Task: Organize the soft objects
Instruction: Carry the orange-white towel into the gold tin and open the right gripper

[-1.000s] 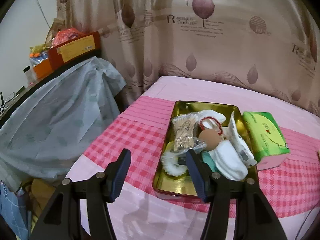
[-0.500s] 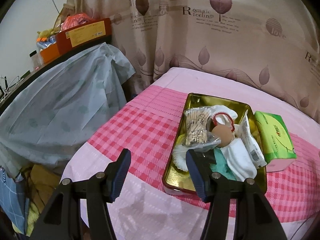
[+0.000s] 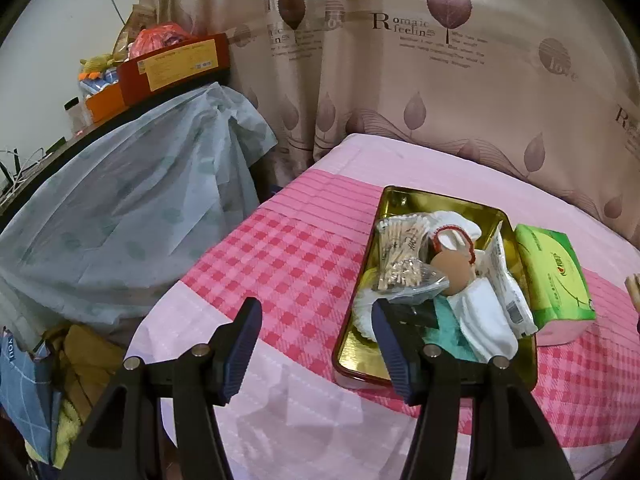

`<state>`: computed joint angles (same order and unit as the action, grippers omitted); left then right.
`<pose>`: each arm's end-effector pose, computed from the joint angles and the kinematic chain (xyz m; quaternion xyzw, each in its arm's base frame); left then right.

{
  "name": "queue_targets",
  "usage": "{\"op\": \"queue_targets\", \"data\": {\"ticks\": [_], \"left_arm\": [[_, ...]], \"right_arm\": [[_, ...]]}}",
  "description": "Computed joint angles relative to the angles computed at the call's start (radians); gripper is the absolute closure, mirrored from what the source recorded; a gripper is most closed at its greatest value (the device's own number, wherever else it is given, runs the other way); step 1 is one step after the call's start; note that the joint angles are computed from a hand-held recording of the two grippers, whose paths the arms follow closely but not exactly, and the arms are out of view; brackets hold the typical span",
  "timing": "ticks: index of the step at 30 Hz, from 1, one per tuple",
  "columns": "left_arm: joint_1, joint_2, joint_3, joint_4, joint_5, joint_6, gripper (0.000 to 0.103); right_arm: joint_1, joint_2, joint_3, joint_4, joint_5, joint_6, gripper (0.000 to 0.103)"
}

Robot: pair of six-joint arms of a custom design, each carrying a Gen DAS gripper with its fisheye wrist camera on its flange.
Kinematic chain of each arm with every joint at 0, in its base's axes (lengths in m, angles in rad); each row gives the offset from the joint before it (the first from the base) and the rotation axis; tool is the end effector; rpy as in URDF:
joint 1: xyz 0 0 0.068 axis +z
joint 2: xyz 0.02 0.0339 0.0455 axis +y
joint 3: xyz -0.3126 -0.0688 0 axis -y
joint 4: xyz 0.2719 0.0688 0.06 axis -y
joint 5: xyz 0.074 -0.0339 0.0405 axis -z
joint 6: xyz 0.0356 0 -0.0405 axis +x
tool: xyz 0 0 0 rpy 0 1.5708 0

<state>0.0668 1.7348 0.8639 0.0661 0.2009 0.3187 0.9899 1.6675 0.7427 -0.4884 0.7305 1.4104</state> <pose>0.3672 0.0174 0.1741 0.1531 0.9109 -0.0201 0.3827 0.1722 0.2190 0.1444 0.2218 0.9048 -0.0604 0.3585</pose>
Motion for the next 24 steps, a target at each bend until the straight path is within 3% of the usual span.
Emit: {"op": "queue_targets", "data": {"ticks": [15,24], "left_arm": [[0.015,0.006,0.022,-0.011,-0.021,-0.026,0.044],[0.032,0.009,0.04,-0.022,-0.02,-0.053,0.044]], "right_arm": [[-0.065,0.228,0.382,0.13,-0.063,-0.381,0.068],[-0.095,0.364,0.571,0.151,-0.117,-0.504,0.068]]}}
